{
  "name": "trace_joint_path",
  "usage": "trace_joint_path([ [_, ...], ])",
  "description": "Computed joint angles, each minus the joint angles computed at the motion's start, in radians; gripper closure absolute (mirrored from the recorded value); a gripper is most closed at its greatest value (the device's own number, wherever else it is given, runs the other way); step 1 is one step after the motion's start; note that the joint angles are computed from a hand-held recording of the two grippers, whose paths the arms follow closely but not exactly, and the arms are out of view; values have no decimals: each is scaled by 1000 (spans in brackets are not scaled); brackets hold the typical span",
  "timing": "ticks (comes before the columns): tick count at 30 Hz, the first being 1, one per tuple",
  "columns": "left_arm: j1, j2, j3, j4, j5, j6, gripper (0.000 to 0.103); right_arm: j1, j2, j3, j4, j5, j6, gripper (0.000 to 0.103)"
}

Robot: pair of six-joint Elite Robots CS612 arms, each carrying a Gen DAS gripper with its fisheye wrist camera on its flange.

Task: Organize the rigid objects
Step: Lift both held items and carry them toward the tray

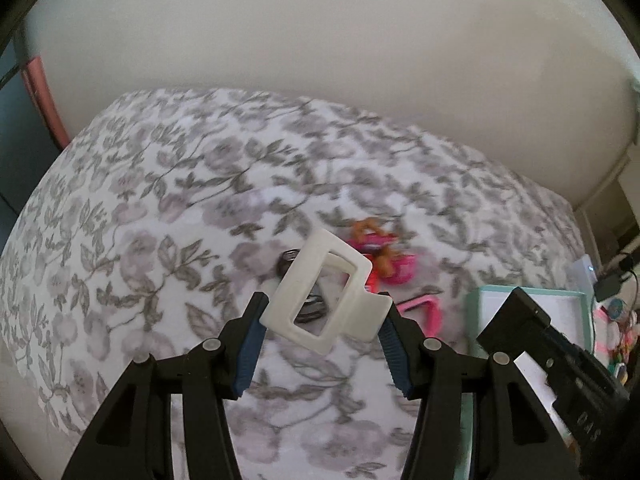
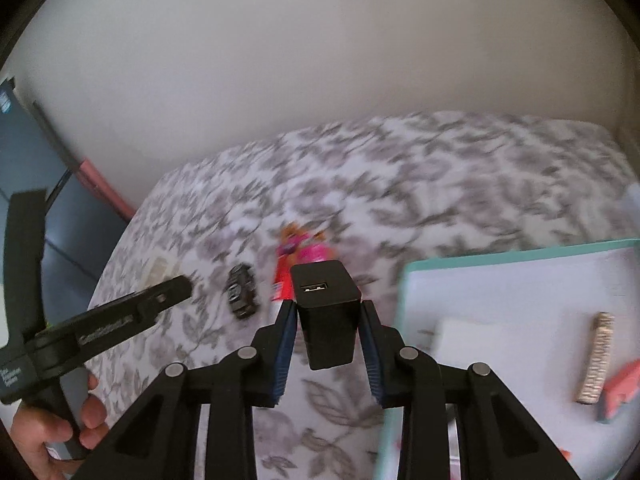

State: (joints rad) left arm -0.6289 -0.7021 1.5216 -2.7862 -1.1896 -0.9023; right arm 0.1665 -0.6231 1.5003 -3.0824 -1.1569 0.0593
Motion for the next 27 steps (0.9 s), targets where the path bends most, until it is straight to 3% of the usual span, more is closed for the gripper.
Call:
trace_joint_path([
  [3, -18, 9, -23, -11, 5, 35, 47, -17, -18, 23, -22, -47, 32, 70],
  [5, -29, 18, -43, -15, 1, 64, 47, -22, -30, 39, -29, -123, 47, 70],
  [14, -79, 76, -155, 10, -47, 185, 47, -64, -56, 92, -58, -260, 118, 69],
  [23, -115, 146, -267, 69, -57, 296, 47, -90, -63, 111, -46, -348, 154, 69],
  [27, -119, 172, -301, 87, -78, 309, 47, -101, -61, 110, -28, -340, 173, 69],
])
